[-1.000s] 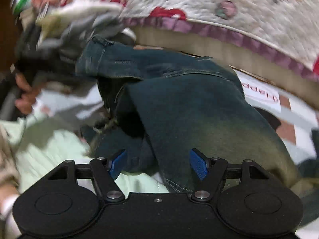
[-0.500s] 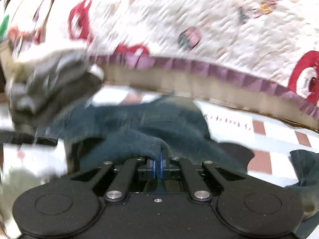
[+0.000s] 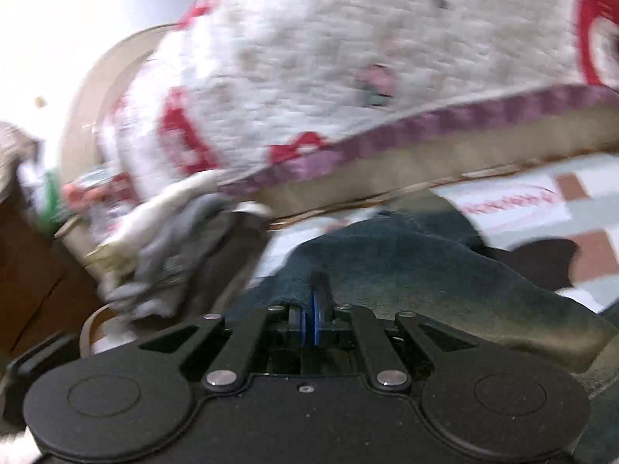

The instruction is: Fold clothes

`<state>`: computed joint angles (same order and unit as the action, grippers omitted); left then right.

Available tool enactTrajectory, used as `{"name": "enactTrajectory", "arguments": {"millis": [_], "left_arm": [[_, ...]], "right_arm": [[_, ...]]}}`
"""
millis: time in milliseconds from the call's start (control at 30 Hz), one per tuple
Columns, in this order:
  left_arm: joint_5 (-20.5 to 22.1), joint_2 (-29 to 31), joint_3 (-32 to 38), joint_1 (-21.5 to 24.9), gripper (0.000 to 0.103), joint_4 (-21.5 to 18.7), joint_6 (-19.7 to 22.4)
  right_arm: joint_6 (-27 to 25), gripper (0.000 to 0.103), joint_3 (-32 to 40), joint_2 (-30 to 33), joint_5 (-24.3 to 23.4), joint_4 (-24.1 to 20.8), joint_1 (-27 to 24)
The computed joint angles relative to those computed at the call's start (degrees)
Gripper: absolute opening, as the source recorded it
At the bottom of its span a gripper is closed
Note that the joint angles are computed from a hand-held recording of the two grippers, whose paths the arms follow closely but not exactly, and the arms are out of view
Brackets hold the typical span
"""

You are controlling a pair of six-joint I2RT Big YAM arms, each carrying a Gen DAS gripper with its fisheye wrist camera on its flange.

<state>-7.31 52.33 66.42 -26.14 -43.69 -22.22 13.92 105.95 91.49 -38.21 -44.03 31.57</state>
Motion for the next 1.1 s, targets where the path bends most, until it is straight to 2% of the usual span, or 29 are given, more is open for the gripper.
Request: {"name": "enactTrajectory", "arguments": {"millis": [67,133,200,233,267,300,367,433,467,500,533,567,600,633,700,767,833,900,933,967,1000,1067,1100], "left_arm": [[-3.42,0.62,-0.20,-1.12,0.065,0.36,-0.54],[-4.57,0.68,-1.38,-1.52,0.066,1.95,-1.91],[-6.42,1.17,-1.71,-2.37,0.066,2.42,-0.72],[-7.59,1.78,-1.11,-2.94,0.064,2.17,1.77],[-9.67,2.45,0.19,-3.61,0.042,0.81,4.59],[-9.72,3.02,1.66,-2.78,0.014,-0.35,5.51],[-9.87,4.22,4.64,-1.14,0.006,-2.59,7.34],[-8.34,5.43,6.71,3.22,0.005,-1.74,7.26],[-8.02,6.33,7.93,5.26,0.006,-1.48,7.46],[-6.39,7.80,9.20,7.64,0.006,-0.82,7.92],[-4.88,9.35,10.57,9.87,0.006,-0.24,8.27],[-4.34,11.28,12.17,10.92,0.006,-0.78,8.62],[-3.89,13.24,13.86,11.88,0.006,-1.40,8.96],[-4.43,15.62,16.18,11.96,0.006,-3.16,10.06],[-4.35,19.81,20.72,12.27,0.006,-6.28,10.87],[-3.05,23.43,25.12,12.71,0.007,-8.99,10.36],[-1.85,24.83,27.04,13.66,0.007,-10.34,9.05],[-1.01,24.81,26.34,14.44,0.008,-9.35,7.96],[-0.59,24.81,25.99,14.82,0.008,-8.86,7.41],[-0.17,24.81,25.65,15.21,0.008,-8.38,6.86],[0.74,24.61,25.17,15.75,0.009,-7.88,5.77],[2.78,24.26,24.44,16.77,0.010,-7.12,3.53],[3.91,24.10,24.18,17.24,0.011,-6.85,2.38]], "right_arm": [[-1.17,0.007,0.54,-0.30,-3.46,-3.12,0.24],[-2.41,0.007,0.89,-0.69,-5.35,-6.32,0.67],[-1.63,0.007,1.33,-0.67,-8.63,-6.63,0.54],[-0.83,0.007,1.57,-0.59,-10.03,-6.03,0.35],[-0.10,0.007,2.49,-0.04,-11.61,-6.07,0.06],[-0.87,0.007,4.17,1.02,-13.08,-7.07,-0.26],[-3.41,0.007,7.75,3.35,-14.36,-9.07,-0.82],[-5.46,0.007,11.06,5.66,-12.68,-10.07,-1.36],[-5.15,0.008,12.83,6.93,-8.98,-10.18,-1.49],[-4.79,0.015,14.75,8.31,-4.94,-10.36,-1.57],[-5.13,0.027,16.45,9.40,1.28,-10.92,-1.24],[-6.39,0.049,17.89,10.28,8.57,-11.55,-0.56],[-8.15,0.055,18.72,10.75,16.58,-12.04,0.46],[-11.01,0.055,19.18,10.98,24.56,-12.58,1.75],[-15.04,0.056,16.87,9.77,36.29,-10.78,3.91],[-16.45,0.056,12.72,7.17,40.61,-7.64,4.61],[-13.87,0.056,7.74,3.45,39.87,-4.50,4.34],[-10.07,0.056,2.08,-0.88,38.83,-0.11,4.19],[-7.62,0.056,-0.37,-2.85,35.46,1.19,3.80],[-5.04,0.057,-2.76,-4.78,31.69,2.50,3.34],[-2.38,0.050,-5.10,-6.68,27.95,3.94,2.88],[3.48,0.042,-6.37,-6.94,8.76,3.02,1.23],[3.88,0.043,-7.04,-7.08,6.74,2.34,2.13]]}}
